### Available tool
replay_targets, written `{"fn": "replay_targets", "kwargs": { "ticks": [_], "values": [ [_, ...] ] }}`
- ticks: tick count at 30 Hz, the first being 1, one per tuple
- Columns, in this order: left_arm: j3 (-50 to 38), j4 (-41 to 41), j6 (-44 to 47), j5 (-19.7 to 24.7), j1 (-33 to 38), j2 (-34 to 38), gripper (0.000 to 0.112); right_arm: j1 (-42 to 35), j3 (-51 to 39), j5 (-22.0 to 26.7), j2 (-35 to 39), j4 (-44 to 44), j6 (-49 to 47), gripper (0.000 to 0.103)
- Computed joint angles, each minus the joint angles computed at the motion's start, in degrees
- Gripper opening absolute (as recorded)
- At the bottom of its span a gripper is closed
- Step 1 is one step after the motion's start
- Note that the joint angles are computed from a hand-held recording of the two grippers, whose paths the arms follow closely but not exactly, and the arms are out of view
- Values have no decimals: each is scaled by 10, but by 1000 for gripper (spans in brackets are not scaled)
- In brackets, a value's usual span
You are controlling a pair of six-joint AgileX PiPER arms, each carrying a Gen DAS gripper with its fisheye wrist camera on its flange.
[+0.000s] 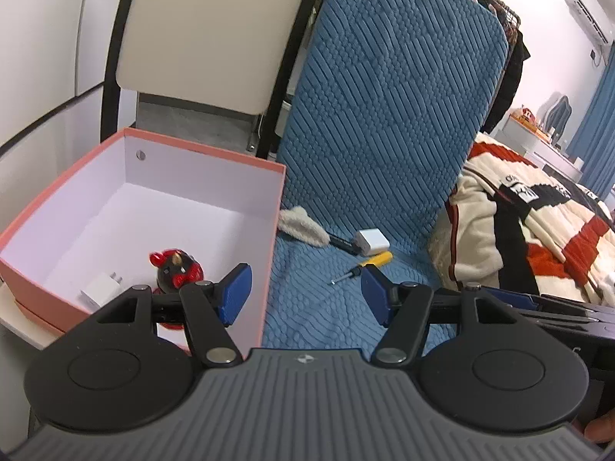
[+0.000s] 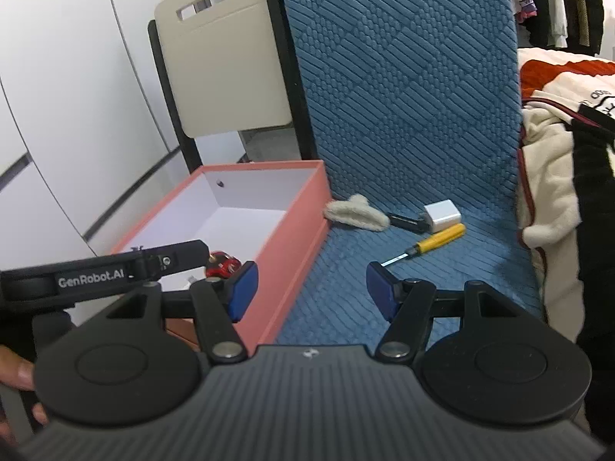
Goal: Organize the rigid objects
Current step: 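Withdraw both tools from the pink box back toward the seat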
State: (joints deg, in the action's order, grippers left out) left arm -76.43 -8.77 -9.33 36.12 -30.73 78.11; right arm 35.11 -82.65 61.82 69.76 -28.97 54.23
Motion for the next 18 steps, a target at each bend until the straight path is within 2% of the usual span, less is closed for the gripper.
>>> {"fn": "replay_targets", "kwargs": {
  "ticks": [6,18],
  "values": [
    [22,38,-44,-22,-45,-2,69,24,54,12,-38,-36,30,65],
    [41,98,-110,-72,-115,19,69,3,147,4,-111,-49,54,65]
  ]
}}
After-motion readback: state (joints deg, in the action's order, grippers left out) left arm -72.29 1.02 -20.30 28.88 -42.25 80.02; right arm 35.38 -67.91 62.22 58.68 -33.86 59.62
